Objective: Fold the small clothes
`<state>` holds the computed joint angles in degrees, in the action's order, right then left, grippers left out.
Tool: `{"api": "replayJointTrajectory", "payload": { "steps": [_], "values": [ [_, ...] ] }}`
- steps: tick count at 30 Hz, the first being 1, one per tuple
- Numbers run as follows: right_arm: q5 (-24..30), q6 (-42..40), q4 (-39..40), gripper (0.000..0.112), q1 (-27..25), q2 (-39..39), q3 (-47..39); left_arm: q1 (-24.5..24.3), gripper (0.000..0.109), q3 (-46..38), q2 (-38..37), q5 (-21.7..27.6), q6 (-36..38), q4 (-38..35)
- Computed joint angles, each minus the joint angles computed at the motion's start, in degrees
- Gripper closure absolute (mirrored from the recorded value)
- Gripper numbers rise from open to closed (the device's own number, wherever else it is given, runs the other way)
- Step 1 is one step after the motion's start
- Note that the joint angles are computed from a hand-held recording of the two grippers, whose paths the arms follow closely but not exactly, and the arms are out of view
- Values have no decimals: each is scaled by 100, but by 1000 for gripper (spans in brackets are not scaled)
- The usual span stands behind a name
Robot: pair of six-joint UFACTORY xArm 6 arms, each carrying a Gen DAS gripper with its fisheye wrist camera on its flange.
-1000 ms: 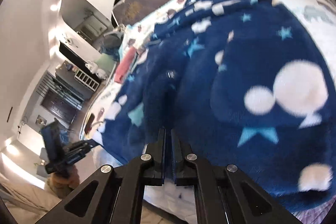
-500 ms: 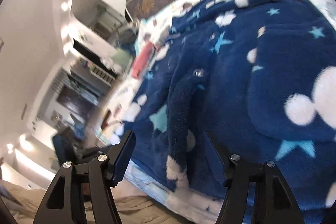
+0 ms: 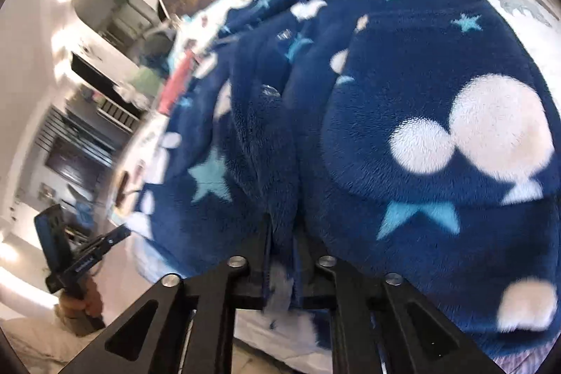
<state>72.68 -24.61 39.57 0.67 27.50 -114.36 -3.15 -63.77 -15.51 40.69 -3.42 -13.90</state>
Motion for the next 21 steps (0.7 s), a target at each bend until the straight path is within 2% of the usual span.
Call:
{"api": "replayJointTrajectory", "payload": {
  "steps": [1, 2, 3, 4, 5, 8, 10, 15, 21],
  "values": [
    [77, -41, 71, 90, -43, -49, -10, -15, 107, -51, 28, -34, 154, -169],
    [-22, -121, 109, 87, -86, -200, 127, -55, 97, -134, 83, -68, 334, -343],
    [-205, -188, 87, 84, -111, -362, 299, -86, 76, -214, 159, -90, 422, -417],
    [-490, -230, -39, 83, -140, -570, 515, -112, 62, -285, 236, -108, 431, -415],
    [-743, -210, -192, 79, -193, -746, 692, -156, 43, -329, 325, -161, 389, -342],
    [-1568, 10, -410, 66, -433, -1189, 1270, -165, 41, -485, 596, 12, 383, -371],
    [-1762, 224, -477, 61, -659, -1296, 1437, -138, 42, -541, 707, 128, 385, -540],
    [-1555, 936, -481, 60, -1068, -1229, 1526, -94, 41, -496, 711, 88, 492, -938],
    [-1383, 738, -553, 59, -980, -1223, 1584, -116, 42, -572, 781, -9, 346, -874]
  ]
}}
